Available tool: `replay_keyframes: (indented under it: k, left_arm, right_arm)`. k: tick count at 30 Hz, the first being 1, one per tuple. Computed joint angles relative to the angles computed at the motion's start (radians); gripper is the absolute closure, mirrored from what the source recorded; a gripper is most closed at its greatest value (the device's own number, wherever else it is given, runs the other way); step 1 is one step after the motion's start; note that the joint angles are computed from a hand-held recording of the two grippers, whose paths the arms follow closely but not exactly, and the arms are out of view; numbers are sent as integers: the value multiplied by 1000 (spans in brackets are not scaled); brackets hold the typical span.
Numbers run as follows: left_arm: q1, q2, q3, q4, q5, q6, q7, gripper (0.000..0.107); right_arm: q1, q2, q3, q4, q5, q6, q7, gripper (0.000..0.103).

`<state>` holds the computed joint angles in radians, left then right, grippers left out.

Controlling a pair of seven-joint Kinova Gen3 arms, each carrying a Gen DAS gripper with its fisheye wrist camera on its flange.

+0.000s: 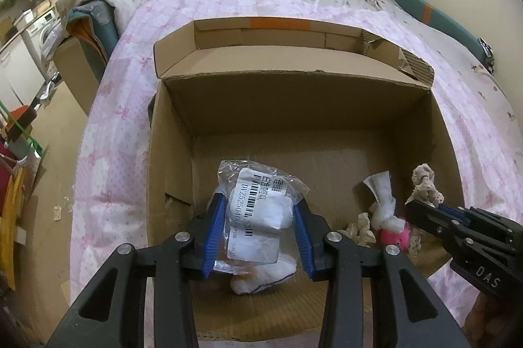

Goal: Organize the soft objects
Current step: 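Open both grippers to drop the packaged item and lace scrunchie into the box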

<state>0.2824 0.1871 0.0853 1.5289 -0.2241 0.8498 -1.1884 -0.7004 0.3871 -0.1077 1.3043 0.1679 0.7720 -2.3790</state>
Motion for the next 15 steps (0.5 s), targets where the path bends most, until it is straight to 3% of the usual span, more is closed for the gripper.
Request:
replay_keyframes:
  k: [4, 7, 15]
  left_arm:
    - [4, 2, 1, -6, -6, 12, -1, 65]
    - [7, 2, 1, -8, -7, 22, 4, 52]
    - [17, -4, 1, -5, -30, 27, 20, 47]
  right_arm:
    - [3, 0, 1, 3, -2, -5, -4, 86]
    - [-1, -8, 7, 16, 5, -22, -22, 85]
    - [3, -24, 8, 43, 17, -45, -46, 81]
